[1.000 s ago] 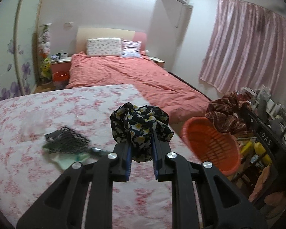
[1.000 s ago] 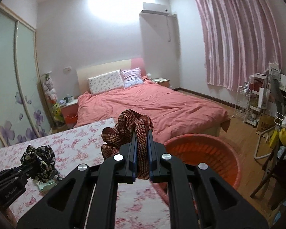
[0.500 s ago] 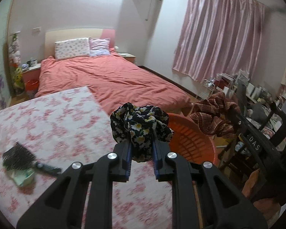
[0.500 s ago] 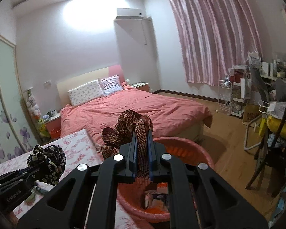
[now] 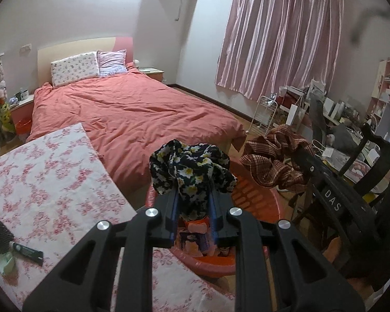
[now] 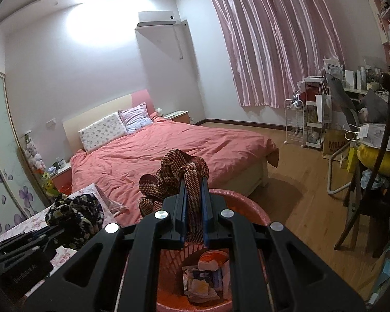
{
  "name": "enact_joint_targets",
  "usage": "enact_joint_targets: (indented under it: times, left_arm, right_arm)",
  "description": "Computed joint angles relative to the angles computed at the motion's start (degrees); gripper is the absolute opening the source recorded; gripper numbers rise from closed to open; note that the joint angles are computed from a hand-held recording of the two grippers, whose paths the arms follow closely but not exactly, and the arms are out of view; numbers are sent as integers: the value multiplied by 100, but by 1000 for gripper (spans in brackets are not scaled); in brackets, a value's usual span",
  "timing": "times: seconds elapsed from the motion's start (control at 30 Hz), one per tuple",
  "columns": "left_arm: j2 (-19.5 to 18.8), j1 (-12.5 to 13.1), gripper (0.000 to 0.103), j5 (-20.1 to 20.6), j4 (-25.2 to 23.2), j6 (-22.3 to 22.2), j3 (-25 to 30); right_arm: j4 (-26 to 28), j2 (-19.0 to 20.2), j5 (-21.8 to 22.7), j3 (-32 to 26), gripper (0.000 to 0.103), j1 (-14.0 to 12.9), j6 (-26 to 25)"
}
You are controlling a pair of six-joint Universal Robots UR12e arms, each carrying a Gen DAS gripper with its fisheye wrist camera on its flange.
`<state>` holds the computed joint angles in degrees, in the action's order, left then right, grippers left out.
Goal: Collect trash
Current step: 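Carry the floral cloth and plaid scarf over the orange basket and release both, then move both grippers back toward the black mesh and green cloth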
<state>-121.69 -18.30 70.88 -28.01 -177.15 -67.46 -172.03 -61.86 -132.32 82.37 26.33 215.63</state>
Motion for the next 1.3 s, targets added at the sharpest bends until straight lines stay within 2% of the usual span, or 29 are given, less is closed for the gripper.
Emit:
enact_joint_targets:
  times: [0.27, 0.33, 0.37, 0.43, 0.5, 0.7, 1.0, 1.3]
  left_arm:
    - [-182, -74, 21, -5, -173, 23, 219]
    - [-227, -91, 24, 60, -173, 13, 270]
    - [-240, -101, 27, 101, -162, 14, 276]
    - [-257, -119, 40, 175, -173, 17, 283]
    - [-287, -124, 43, 271, -219, 14, 305]
    - [-282, -60, 46, 512, -377, -78, 262]
    - [71, 146, 61, 1062, -75, -118, -303]
    - [554, 562, 63, 1610, -19, -460, -1034]
  right_arm:
    - [81, -14, 105, -3, 10, -60, 75]
    - [94, -26, 225, 6, 11, -95, 69]
    - [124, -41, 353, 20, 14, -126, 90]
    - [97, -67, 553, 71, 20, -187, 154]
    - [124, -86, 662, 104, 30, -215, 214]
    - [265, -112, 580, 133, 43, -171, 292]
    - [375, -46, 668, -72, 49, -90, 69]
    - [747, 181, 1374, -511, 49, 84, -451]
